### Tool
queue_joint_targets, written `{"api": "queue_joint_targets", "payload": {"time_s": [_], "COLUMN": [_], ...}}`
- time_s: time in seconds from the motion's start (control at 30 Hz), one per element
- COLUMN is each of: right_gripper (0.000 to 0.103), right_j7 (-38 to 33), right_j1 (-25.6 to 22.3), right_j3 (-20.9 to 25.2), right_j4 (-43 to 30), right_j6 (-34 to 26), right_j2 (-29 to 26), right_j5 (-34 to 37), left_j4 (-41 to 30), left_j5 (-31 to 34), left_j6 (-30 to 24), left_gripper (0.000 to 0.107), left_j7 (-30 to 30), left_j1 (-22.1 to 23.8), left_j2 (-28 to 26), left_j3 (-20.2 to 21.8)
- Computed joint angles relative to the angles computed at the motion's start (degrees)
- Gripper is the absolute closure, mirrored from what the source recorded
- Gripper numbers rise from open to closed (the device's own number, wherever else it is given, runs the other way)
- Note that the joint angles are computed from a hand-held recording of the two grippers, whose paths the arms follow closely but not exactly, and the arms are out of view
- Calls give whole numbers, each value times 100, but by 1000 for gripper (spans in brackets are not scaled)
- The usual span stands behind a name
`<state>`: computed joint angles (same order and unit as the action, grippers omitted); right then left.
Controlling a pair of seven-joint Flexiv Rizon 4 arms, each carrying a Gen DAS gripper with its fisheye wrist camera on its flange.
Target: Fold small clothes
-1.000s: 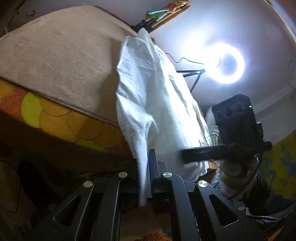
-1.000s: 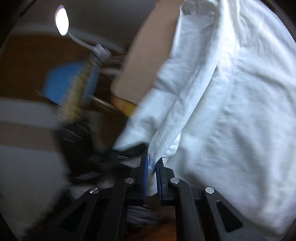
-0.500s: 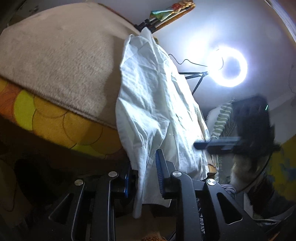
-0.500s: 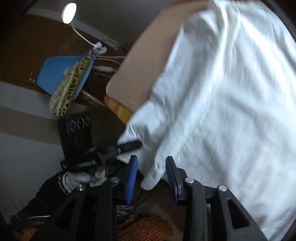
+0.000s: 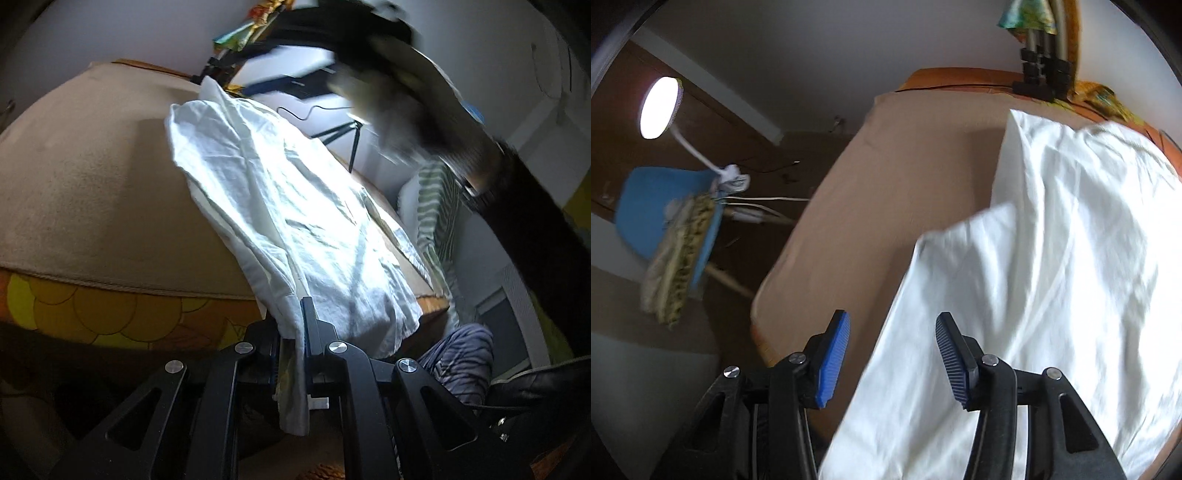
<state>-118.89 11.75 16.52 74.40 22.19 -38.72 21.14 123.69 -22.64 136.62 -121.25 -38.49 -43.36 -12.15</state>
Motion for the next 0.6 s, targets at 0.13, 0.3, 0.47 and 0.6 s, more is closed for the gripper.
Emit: {"api": "queue_joint_targets", "payload": {"time_s": [0.13, 0.3, 0.47, 0.6], "right_gripper": [50, 52, 60, 71], "right_j7": [381, 789, 1135, 1139], "right_j1": [457, 981, 1260, 1312], "right_j3": [-122, -294, -422, -405], "right_j4": [-173, 103, 170, 210], "right_j6": [260, 831, 1053, 1042], "right_j2": [-389, -588, -777, -785], "right_j5": [-390, -1169, -1923, -2264], "left_j4": [-6, 9, -24, -39], "left_j5": [39, 22, 84, 275], "left_j6": [-46, -73, -112, -127], "left_gripper": [99, 99, 99, 99], "left_j7": [30, 119, 167, 120], "left_j1": [25, -39, -17, 83], "left_j2": [-17, 24, 14, -7], "left_j3": [1, 40, 4, -51]}}
